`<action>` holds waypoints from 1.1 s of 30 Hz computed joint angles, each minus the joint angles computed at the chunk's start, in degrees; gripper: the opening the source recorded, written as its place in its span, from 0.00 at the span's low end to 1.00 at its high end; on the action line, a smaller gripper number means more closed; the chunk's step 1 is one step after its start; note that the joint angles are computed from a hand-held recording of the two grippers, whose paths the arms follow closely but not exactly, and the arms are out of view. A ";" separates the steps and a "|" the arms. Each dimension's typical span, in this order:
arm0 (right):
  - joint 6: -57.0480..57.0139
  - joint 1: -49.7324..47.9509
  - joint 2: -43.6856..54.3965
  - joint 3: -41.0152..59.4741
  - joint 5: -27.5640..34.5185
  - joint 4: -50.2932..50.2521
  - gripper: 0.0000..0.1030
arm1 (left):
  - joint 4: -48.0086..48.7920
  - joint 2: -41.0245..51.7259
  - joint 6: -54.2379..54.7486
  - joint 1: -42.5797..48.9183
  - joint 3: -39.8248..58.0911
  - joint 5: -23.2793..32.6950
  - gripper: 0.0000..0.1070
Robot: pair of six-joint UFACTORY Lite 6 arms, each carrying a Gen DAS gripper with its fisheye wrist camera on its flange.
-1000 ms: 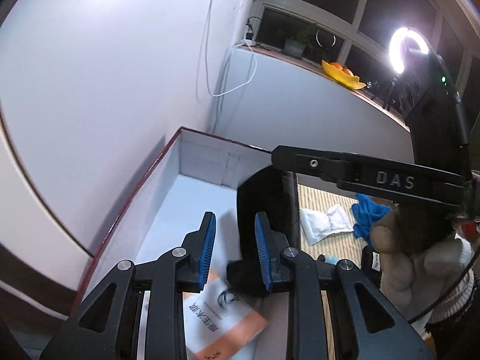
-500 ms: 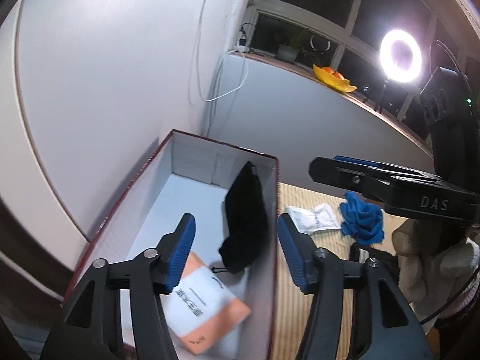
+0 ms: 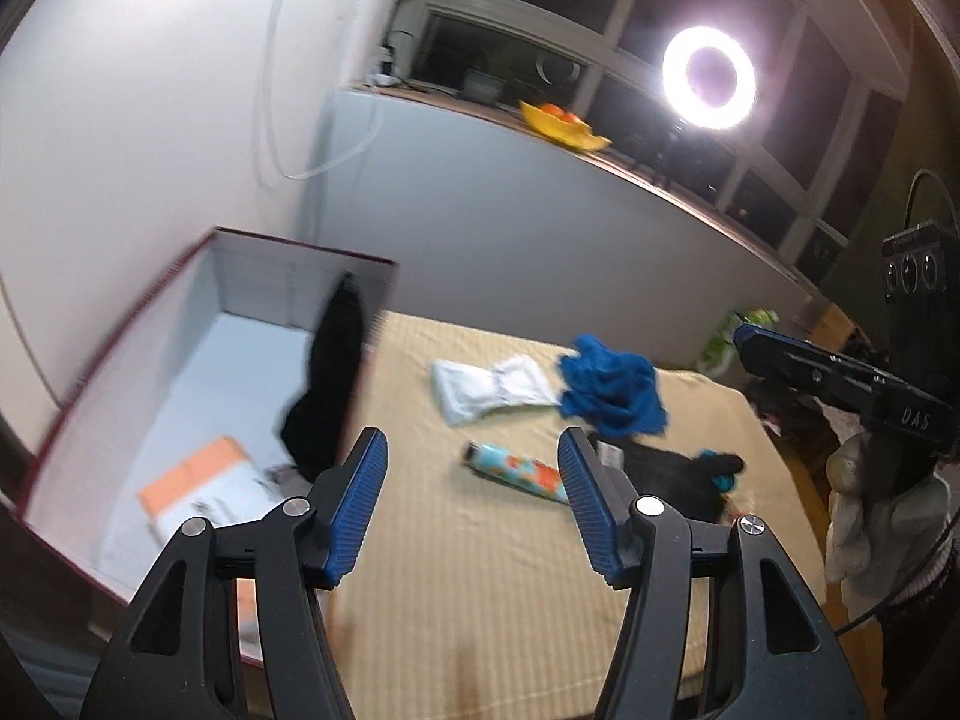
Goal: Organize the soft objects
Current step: 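Move the right gripper to the black fuzzy glove and grasp its cuff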
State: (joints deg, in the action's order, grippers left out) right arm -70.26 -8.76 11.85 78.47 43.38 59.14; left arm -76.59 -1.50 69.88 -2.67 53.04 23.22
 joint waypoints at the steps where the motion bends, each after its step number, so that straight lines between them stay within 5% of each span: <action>1: -1.50 -1.45 -0.89 -1.45 0.24 0.31 0.63 | -0.23 -0.23 -0.02 -1.07 -0.47 -0.15 0.55; 7: -7.12 -13.96 -4.42 -8.88 3.65 0.41 0.69 | -2.79 2.33 0.10 -8.65 -0.92 -0.56 0.55; 15: -6.45 -22.48 4.52 -3.73 8.90 -4.59 0.69 | -8.70 8.08 0.82 -18.63 -0.27 -1.80 0.55; 33: 20.49 -9.67 46.36 46.38 19.13 -27.33 0.69 | -16.92 29.03 -2.37 -30.88 15.00 -2.96 0.55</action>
